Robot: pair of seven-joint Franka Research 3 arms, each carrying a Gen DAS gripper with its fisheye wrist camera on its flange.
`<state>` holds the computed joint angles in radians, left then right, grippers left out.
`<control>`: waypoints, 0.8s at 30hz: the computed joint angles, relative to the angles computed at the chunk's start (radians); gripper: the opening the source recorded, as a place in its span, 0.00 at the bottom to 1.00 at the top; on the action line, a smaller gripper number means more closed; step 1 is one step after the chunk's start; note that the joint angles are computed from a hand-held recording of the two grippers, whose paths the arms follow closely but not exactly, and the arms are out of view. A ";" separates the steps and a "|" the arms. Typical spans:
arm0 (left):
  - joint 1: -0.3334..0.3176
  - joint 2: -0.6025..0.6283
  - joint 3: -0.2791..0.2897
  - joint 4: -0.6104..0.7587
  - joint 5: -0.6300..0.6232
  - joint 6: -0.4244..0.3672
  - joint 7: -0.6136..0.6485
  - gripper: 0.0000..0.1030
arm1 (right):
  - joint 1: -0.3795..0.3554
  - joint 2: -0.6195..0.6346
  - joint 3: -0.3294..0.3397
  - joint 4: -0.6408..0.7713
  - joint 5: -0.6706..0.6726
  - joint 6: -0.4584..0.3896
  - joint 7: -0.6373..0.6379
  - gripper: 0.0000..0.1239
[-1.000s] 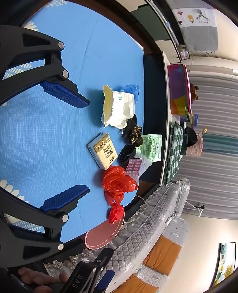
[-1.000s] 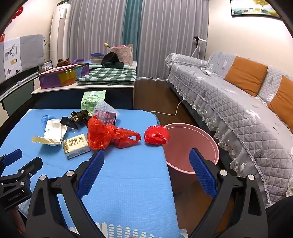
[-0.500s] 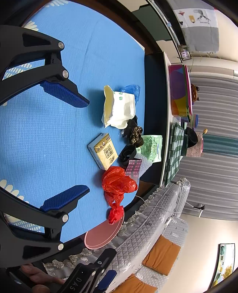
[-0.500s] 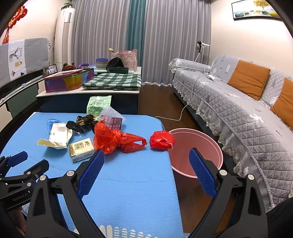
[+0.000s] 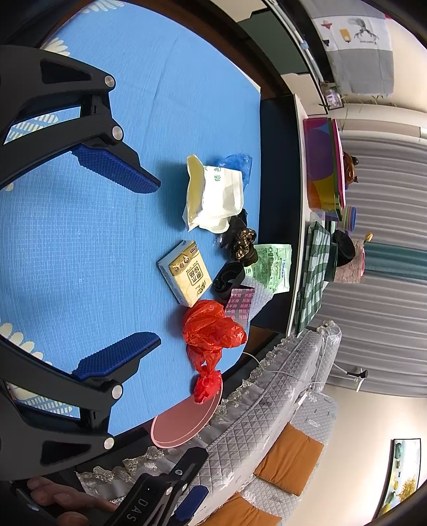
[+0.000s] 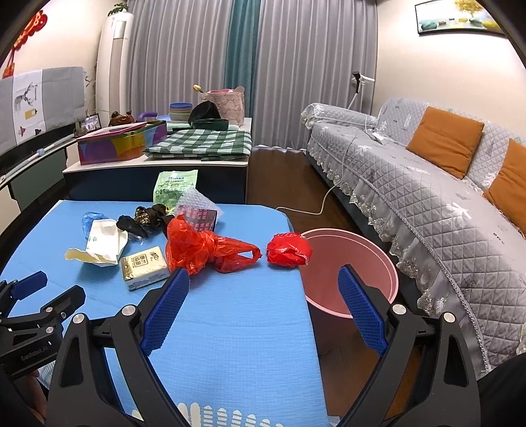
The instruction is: Collect trash
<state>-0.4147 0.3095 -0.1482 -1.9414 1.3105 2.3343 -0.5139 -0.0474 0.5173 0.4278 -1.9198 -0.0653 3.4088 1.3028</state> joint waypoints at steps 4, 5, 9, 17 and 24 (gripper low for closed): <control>0.001 -0.003 0.000 -0.003 -0.001 0.000 -0.001 0.82 | 0.002 -0.001 -0.003 0.000 0.000 0.001 0.000 0.73; 0.001 -0.004 -0.001 -0.004 -0.001 0.001 0.000 0.82 | 0.002 -0.001 -0.003 0.000 -0.001 0.001 0.000 0.73; 0.002 -0.005 -0.001 -0.006 -0.002 0.001 -0.001 0.82 | -0.001 0.000 0.000 0.000 -0.003 -0.001 0.001 0.73; 0.004 -0.008 -0.002 -0.012 -0.002 0.002 -0.005 0.82 | 0.003 -0.001 -0.004 -0.001 -0.001 0.001 0.001 0.73; 0.005 -0.009 -0.003 -0.012 -0.003 0.004 -0.004 0.82 | 0.005 -0.001 -0.006 -0.001 -0.001 0.001 0.001 0.73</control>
